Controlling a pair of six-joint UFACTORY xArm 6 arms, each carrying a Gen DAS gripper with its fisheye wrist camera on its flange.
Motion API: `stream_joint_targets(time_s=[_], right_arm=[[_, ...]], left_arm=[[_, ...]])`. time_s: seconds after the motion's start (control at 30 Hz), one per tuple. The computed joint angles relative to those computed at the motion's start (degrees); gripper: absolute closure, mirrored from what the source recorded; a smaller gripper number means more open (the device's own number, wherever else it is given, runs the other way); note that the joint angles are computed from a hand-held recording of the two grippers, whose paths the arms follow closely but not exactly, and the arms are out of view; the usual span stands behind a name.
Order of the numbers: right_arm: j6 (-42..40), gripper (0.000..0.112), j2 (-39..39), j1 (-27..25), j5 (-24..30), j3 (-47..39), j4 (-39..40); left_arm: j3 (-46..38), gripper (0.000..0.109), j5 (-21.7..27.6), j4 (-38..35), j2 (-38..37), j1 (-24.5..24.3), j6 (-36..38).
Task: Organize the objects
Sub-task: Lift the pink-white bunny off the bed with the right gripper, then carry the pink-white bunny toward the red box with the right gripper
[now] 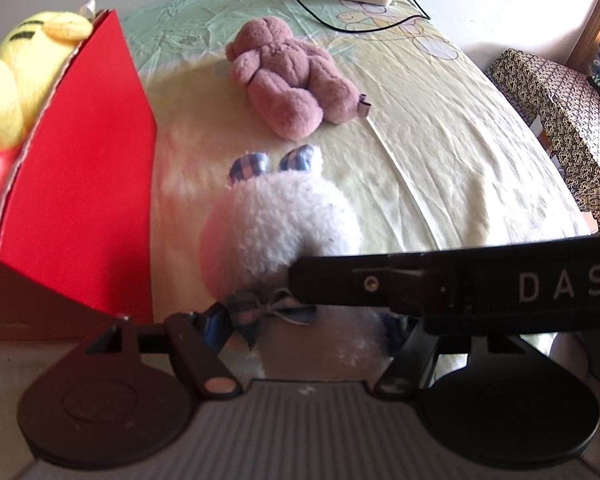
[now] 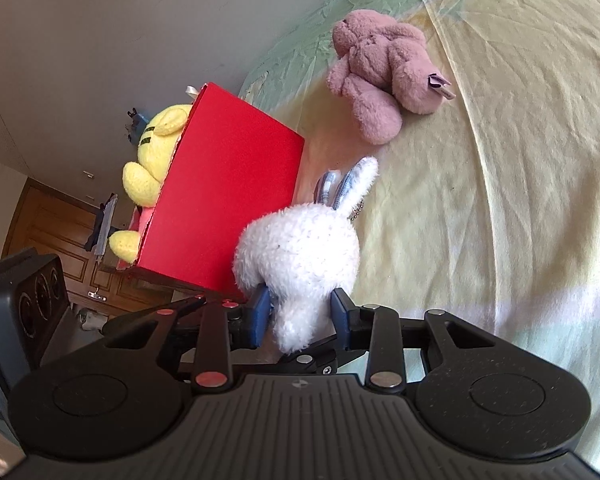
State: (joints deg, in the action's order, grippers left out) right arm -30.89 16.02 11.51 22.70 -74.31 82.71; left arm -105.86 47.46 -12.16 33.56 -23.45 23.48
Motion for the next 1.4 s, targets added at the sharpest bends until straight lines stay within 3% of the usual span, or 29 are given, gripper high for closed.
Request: stream_joint_targets(time_s=[0.47, 0.83, 1.2, 1.4], right_arm=[[-2.4, 0.078, -1.2, 0.0, 7.7, -0.4, -3.1], [1.6, 0.078, 4.1, 1.6, 15.6, -8.2, -9.5], [10.7, 0.079, 10.5, 7.0, 14.4, -18.8, -16.8], [15.3, 0.079, 18.2, 10.1, 14.3, -30.9, -20.4]], left_arm=[[6.9, 0.039, 1.7, -0.3, -6.7, 2.3, 1.6], [12.3, 0.04, 3.0, 0.4, -11.0, 6.3, -0.3], [13.1, 0.04, 4.7, -4.9, -12.7, 13.3, 9.7], [12.2, 0.04, 6.2, -7.8, -13.3, 18.5, 15.6]])
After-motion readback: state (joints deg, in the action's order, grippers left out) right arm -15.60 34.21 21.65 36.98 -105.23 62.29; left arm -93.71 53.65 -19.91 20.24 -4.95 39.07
